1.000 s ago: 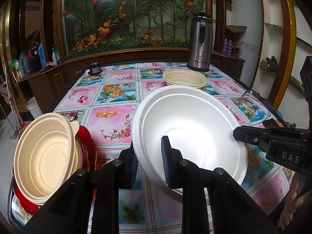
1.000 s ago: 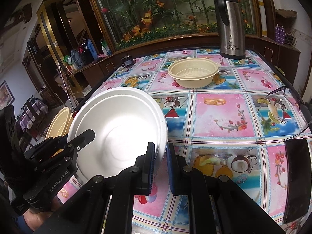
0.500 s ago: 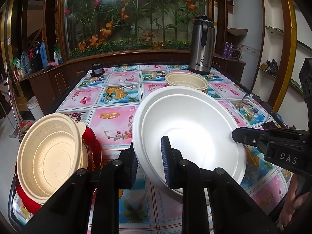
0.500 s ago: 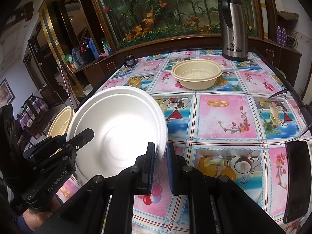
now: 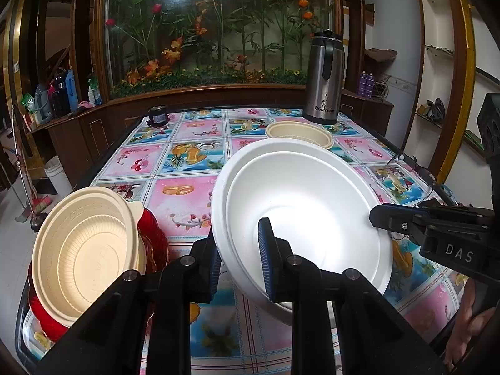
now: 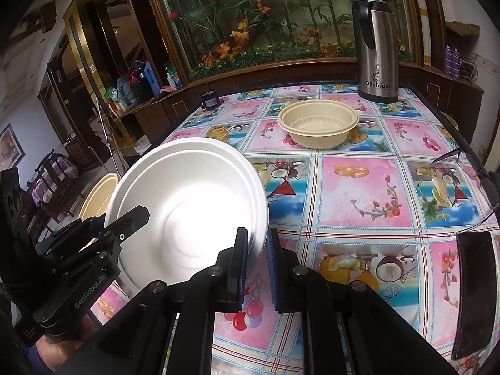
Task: Organize plates and bowls
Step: 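Carry the white bowl over the plate stack with the left gripper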
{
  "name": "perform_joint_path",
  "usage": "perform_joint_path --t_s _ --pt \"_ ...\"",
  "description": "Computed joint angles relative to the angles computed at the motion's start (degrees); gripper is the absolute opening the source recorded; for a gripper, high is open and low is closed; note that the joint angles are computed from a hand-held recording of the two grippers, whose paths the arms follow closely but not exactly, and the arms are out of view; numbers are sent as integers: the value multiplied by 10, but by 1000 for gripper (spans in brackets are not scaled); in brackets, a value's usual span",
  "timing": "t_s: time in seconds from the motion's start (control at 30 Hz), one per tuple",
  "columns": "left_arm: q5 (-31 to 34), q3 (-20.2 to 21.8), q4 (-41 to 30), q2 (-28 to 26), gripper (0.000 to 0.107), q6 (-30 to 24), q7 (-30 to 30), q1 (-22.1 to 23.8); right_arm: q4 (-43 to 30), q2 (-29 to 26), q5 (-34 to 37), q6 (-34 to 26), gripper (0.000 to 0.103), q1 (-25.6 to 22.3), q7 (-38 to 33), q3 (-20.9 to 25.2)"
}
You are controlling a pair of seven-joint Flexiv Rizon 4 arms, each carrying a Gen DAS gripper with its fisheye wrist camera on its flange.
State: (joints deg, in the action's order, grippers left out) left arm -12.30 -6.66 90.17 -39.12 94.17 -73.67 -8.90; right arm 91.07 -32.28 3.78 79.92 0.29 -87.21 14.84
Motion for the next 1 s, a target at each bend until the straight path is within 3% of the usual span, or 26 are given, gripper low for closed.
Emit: perform_joint_path --t_s 0.5,0.83,1.0 --pt "-4 -4 20 21 19 28 -16 20 -26 0 1 -3 12 8 -28 13" --pt "-9 -11 61 56 19 61 -38 63 -66 -10 -4 -19 13 34 -60 29" --pt "-15 9 80 69 20 68 -54 72 -98 -24 -7 -40 13 58 -79 33"
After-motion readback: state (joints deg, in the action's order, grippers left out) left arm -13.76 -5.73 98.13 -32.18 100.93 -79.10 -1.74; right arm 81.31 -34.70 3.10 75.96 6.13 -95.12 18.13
